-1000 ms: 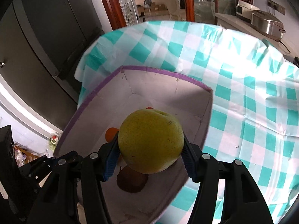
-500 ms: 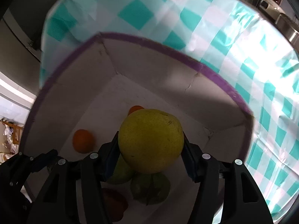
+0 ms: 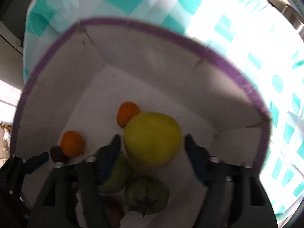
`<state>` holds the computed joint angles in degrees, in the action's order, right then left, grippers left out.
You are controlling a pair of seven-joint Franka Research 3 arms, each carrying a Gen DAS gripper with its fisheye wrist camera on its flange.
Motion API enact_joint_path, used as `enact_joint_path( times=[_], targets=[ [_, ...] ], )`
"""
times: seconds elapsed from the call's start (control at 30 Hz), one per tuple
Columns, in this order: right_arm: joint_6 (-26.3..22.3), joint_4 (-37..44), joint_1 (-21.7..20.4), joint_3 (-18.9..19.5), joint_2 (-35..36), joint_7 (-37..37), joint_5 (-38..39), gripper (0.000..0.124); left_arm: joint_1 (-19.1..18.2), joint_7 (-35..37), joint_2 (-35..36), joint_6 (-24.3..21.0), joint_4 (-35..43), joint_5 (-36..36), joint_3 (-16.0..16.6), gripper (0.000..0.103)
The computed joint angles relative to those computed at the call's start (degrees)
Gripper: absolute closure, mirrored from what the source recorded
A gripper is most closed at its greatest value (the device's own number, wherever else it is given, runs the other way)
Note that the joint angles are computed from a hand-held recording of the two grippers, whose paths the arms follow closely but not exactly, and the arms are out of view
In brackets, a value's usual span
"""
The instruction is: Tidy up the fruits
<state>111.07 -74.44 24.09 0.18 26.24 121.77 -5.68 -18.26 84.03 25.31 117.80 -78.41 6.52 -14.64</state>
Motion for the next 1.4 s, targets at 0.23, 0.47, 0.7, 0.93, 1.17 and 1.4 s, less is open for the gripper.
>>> enact_joint_path(
  times=[0.23,0.47,0.7,0.93,1.17,1.4],
  targets=[
    [8.9,-10.8,2.5,-0.6,-9.5,5.9,-8.4,0.037,1.6,-1.9,-10.9,17.2,-14.3,1.9,0.6,0.005],
    [16.4,-21.7,2.2,2.4,-19.8,14.2,-17.7,0.037,2.0,-9.8,-20.3,26.0,-22.3,10.1,1.8,0.002],
    [11.0,-19.8,2.2,5.5,-19.7,15.9,-19.2,0.037,3.6,-1.8,-19.8,13.2,-20.5,-1.6,0.5,0.002],
    [7.8,-16.6,3.9,5.6,-17.5,18.3,-18.8,0.037,4.2,3.0,-22.0,13.9,-24.1,-4.0,0.9,0.002],
    [6.4,-13.7,5.1,5.2,-15.4,17.4,-17.9,0.037,4.9,3.8,-22.9,14.2,-25.3,-5.4,1.5,0.002],
    [5.9,-12.7,5.9,4.7,-14.7,16.3,-17.3,0.037,5.2,3.0,-23.2,13.8,-25.4,-5.2,1.7,0.002]
  ],
)
